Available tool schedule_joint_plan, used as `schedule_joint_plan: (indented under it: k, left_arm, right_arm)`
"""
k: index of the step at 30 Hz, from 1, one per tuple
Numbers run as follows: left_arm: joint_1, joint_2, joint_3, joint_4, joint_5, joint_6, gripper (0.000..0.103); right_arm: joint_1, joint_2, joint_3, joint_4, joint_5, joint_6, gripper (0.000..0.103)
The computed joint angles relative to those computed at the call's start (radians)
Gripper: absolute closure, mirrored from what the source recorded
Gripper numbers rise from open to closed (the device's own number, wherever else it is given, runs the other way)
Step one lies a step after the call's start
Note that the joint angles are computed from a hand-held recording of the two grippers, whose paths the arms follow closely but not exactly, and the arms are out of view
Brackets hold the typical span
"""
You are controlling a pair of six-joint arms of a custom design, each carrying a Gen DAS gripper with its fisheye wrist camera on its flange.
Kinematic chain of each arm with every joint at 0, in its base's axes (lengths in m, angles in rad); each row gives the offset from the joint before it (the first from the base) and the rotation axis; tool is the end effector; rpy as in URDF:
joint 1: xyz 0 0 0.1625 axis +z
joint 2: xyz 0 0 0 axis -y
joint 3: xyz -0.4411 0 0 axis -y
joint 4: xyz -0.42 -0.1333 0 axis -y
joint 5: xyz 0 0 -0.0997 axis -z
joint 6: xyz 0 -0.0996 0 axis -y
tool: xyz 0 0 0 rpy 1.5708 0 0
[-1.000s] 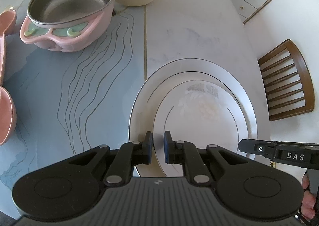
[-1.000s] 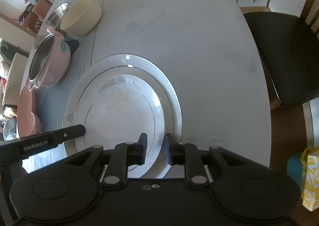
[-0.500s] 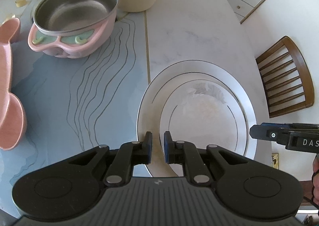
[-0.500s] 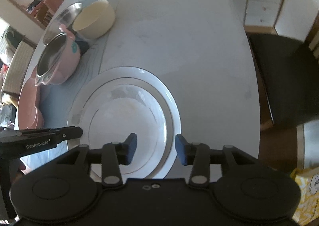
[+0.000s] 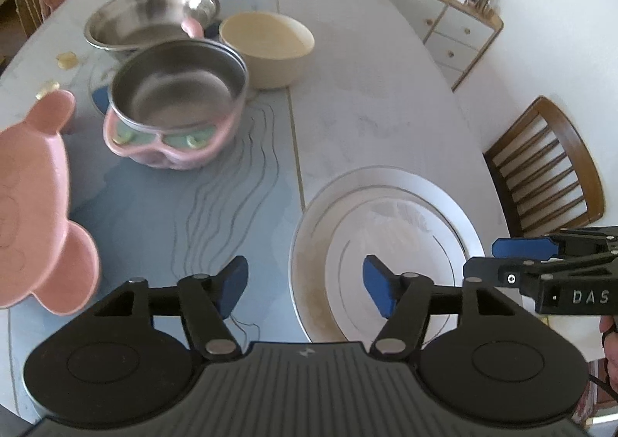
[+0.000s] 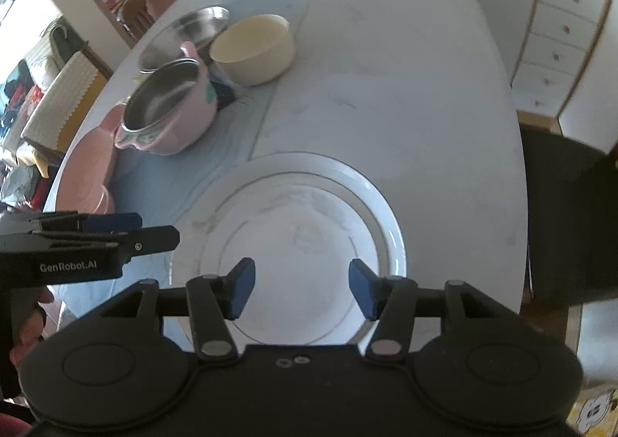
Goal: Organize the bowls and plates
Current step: 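Move both tools toward the pink bear-shaped plate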
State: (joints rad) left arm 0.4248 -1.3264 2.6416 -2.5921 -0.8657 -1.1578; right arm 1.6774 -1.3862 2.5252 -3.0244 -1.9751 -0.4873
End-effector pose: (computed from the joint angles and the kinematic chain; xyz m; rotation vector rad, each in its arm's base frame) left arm -0.1794 -0.2983 0.0827 0.1218 2.5097 -0.6922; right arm 0.1340 -0.3677 0.1584 0.6984 -2.5792 0.3124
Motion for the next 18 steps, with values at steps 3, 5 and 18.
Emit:
schedule_joint_plan:
  k: [3,5,18]
  left_arm:
    - [-0.031,-0.045,0.021,0.042,0.038,-0.028,0.032]
    - [-0.058,-0.07,0.034,0.08,0.071,-0.06,0.028]
    - [-0.083,-0.353,0.078,0.433,0.146,-0.193,0.025]
  right_arm:
    - [0.023,0.004,0.01,-0.031,0.011,-0.03,0.03]
    - [0.042,0.012,0.01,-0.04,0.011,-0.029,0.026]
    - [0.17,0.202,-0.044,-0.095,0.033,0.085,0.015]
